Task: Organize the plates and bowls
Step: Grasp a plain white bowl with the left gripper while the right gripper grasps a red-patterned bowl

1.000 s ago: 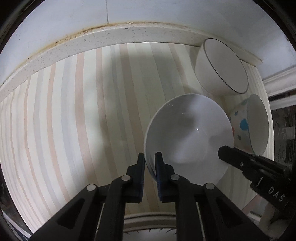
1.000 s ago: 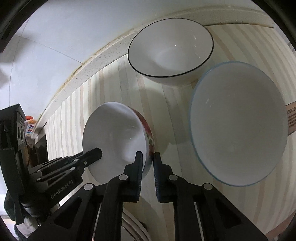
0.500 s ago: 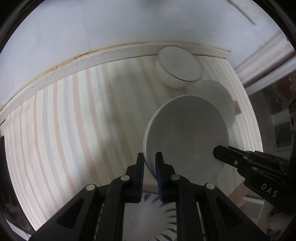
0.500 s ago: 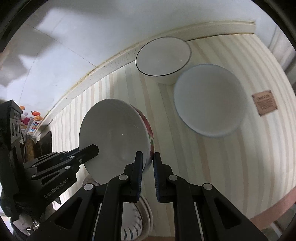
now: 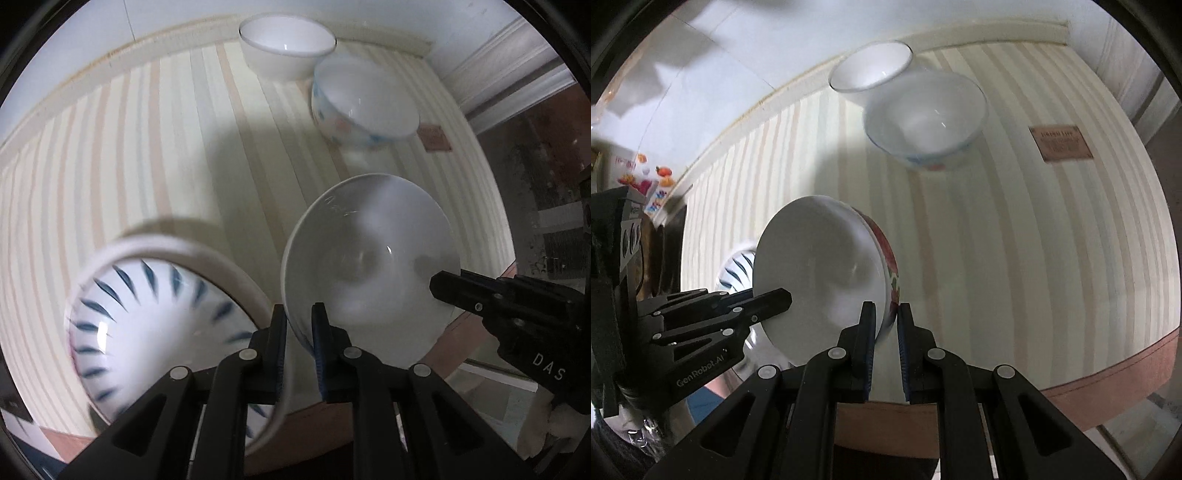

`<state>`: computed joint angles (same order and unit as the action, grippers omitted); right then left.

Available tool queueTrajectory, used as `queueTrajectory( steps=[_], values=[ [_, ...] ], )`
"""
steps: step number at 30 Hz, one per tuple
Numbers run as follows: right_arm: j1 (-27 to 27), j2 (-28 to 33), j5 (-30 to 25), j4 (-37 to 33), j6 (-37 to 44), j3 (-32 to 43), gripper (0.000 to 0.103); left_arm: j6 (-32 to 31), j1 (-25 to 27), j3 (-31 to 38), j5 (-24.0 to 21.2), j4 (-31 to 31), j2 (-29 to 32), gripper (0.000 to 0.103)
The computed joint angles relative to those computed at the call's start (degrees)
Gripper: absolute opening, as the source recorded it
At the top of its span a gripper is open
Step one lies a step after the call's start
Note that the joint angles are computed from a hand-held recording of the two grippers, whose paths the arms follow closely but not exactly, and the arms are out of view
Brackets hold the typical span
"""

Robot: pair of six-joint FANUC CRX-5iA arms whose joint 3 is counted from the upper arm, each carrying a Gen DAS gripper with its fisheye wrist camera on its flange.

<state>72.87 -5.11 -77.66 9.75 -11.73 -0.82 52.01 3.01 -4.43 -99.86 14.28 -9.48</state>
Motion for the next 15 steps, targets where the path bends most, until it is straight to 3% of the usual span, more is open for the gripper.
queueTrajectory(
  steps=[6,15],
  values=[
    [0.39,-5.04,5.67,-3.49,0.37,-7.79,0.013,5.43,-3.43,-3.15,1.37,-2.74,-1.54,0.012],
    [0.74,-7.98,8.04,-5.47,2.09,-11.97,0.013,9.96,-7.11,-4.25,3.25,-5.26,-2.48,0.012]
  ],
)
